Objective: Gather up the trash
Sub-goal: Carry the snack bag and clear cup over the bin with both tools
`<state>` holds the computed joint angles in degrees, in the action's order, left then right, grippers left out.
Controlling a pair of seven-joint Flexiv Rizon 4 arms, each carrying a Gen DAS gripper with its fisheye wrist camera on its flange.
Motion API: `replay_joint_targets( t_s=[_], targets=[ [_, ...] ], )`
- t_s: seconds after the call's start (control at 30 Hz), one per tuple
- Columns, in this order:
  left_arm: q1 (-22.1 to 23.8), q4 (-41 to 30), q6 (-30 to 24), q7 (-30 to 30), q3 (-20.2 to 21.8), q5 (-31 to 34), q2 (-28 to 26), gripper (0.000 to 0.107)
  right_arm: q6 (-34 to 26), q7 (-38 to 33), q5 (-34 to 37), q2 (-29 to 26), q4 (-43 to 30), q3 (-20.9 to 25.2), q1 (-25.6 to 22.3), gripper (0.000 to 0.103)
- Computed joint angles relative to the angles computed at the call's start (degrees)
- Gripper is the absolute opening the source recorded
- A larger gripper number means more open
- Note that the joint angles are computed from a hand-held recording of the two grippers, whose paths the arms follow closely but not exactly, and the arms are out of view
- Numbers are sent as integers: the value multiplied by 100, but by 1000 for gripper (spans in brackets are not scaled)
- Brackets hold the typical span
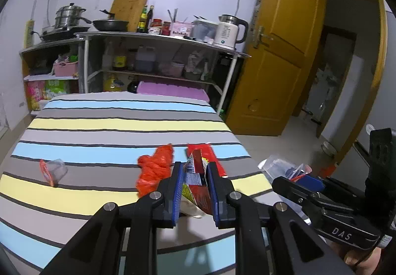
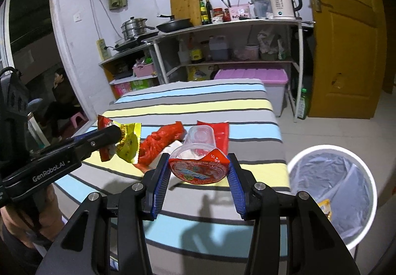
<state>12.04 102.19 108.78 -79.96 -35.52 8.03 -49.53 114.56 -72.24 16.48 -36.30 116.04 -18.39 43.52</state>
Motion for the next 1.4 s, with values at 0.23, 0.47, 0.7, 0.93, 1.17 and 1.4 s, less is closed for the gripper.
replay_joint_targets(
  t_s=[0.23, 0.47, 0.7, 0.93, 1.17, 1.4],
  targets=[
    [-173, 20, -33, 102, -58, 78, 22, 20, 82, -87, 329, 155, 309, -313, 295, 46],
    [-331, -40, -111, 258, -146, 78, -15, 20, 163, -196, 622, 281, 546, -502, 438, 46],
    [-475, -194, -249, 510, -272, 10, -140, 20, 273, -266, 880, 357, 739, -574, 441, 46],
    [-581, -413, -426, 835, -506, -71, -365, 20, 367, -303, 1085, 402, 893, -543, 338, 46],
    [-784, -647, -646, 1200, -619, -257, -566, 20, 427, -273, 1248, 422, 1029, -466, 99, 46],
    [-1090, -1085, -1087, 1667, -664, -648, -848, 20, 464, -101, 1167, 363, 1108, -194, -378, 46]
  ],
)
